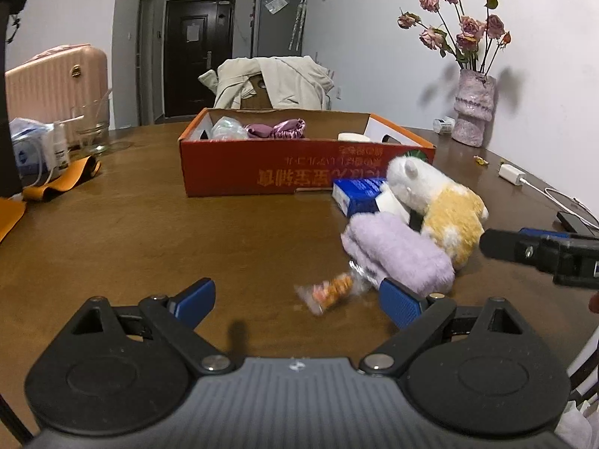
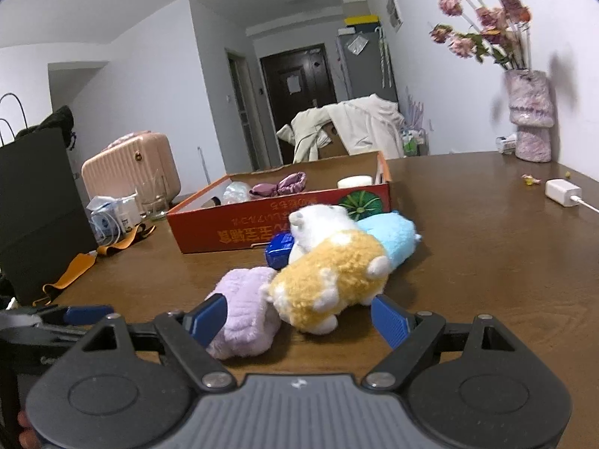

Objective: Organize soft objects
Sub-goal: 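Withdraw both tools back toward the plush toys and snack packet, then grasp the small snack packet with the left tool while the right tool grasps a small white item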

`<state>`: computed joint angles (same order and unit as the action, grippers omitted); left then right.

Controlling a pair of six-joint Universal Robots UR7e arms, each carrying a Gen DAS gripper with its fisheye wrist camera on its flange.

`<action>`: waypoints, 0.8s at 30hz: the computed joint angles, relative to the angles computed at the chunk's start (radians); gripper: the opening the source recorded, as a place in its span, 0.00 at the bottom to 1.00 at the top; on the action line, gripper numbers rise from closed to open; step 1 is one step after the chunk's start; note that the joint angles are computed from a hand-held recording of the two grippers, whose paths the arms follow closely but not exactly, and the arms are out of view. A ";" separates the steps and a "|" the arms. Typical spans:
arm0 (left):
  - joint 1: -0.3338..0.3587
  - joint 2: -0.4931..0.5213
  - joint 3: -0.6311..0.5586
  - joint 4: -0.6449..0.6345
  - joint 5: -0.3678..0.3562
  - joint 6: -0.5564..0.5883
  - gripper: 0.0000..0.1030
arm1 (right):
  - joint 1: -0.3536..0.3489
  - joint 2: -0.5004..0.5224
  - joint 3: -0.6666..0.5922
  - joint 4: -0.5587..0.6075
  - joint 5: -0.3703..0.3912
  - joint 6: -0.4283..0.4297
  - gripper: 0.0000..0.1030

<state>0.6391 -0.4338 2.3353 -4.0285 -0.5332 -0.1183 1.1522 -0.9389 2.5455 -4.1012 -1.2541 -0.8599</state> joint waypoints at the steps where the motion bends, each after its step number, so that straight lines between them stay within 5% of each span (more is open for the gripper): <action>1: 0.013 -0.005 -0.011 -0.003 -0.006 0.025 0.93 | 0.012 0.002 -0.010 0.016 -0.008 0.000 0.81; 3: 0.043 -0.015 -0.027 -0.032 -0.024 0.092 0.92 | 0.041 0.012 -0.033 0.048 -0.028 -0.007 0.80; 6: 0.084 -0.034 -0.021 -0.095 -0.152 0.218 0.90 | 0.081 0.039 -0.068 0.049 -0.069 -0.004 0.80; 9: 0.122 -0.068 -0.030 -0.005 -0.242 0.238 0.71 | 0.112 0.053 -0.100 0.036 -0.114 0.027 0.80; 18: 0.176 -0.091 -0.058 0.106 -0.313 0.227 0.39 | 0.160 0.091 -0.177 0.028 -0.199 0.034 0.76; 24: 0.188 -0.094 -0.064 0.097 -0.330 0.224 0.34 | 0.218 0.149 -0.251 -0.114 -0.412 0.006 0.68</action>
